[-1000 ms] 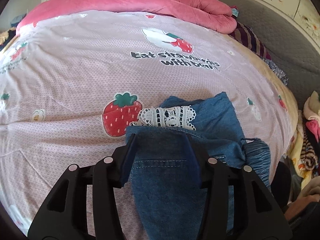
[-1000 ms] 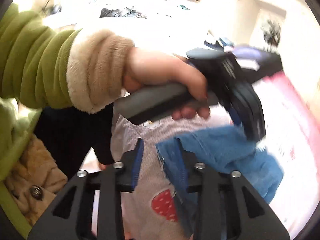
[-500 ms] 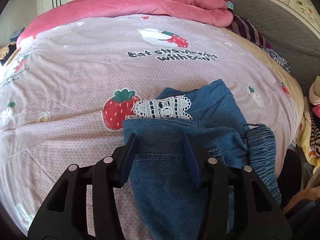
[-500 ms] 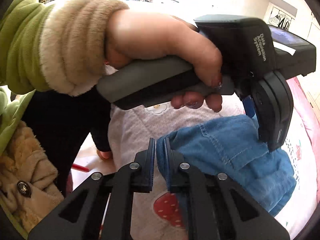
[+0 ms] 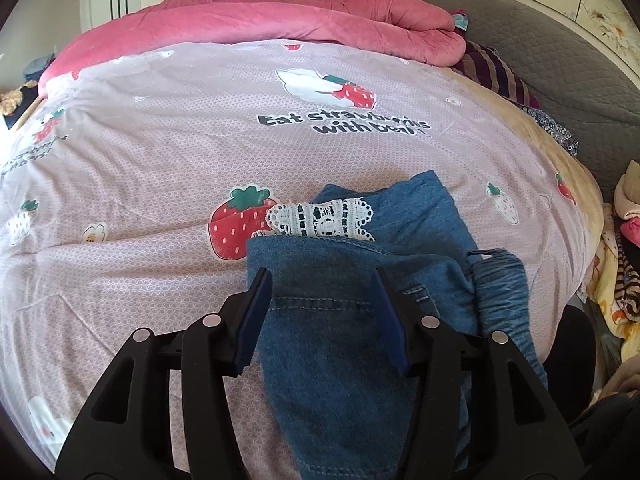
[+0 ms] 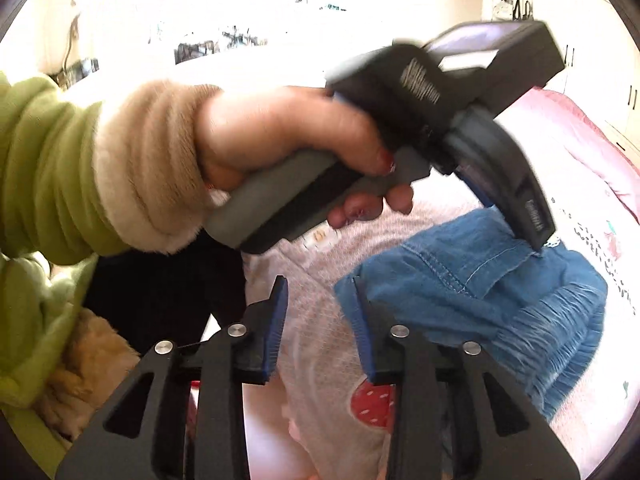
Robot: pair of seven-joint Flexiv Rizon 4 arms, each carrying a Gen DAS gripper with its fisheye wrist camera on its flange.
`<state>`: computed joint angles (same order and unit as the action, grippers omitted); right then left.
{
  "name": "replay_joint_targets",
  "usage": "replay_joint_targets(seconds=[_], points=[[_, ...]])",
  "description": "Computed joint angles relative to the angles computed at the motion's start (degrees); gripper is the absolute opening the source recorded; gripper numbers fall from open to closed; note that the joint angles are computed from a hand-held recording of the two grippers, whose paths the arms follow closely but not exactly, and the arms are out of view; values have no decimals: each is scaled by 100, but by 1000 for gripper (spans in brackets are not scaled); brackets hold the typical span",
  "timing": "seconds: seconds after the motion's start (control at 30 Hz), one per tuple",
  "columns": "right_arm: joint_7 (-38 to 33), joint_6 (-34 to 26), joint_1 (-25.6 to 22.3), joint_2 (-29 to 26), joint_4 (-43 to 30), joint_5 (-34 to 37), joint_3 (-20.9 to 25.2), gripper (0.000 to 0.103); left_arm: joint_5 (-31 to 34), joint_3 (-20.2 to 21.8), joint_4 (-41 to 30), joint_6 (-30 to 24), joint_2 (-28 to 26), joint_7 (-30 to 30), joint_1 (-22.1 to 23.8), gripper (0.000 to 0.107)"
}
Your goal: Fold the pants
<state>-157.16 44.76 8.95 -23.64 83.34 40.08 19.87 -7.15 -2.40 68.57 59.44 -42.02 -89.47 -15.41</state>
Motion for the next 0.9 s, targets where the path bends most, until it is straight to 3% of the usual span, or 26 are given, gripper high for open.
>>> replay_joint_targets(seconds=[0.13,0.2,0.27,0.43,0.57,0.7,0.77,0.9], points=[[41,-33,-308,245,-9,605,21,55,-9,-31,282,234,193,-15,1,51],[235,164,-321,269,-16,764,-86,60,-6,-23,486,421,323,-42,0,59],[731,548,-250,275,6,737,-248,72,-37,-40,761,610,487,-67,25,62],[2609,1285,-49,-32,-112,-28,-705,79,-115,-61,1254,893,717,-132,64,70],[3814,1464,142,-368,-178,-743,-937,79,-232,-139,1443,929,722,-155,116,72],[4364,1417,56,-667,-321,-1051,-836,78,-429,-283,1591,974,679,-75,204,72],[4627,1148,-70,-928,-642,-1116,-706,69,-529,-346,1625,987,641,-40,236,72],[4856,797,-383,-1219,-989,-1078,-322,65,-761,-493,1686,1057,575,44,318,72]])
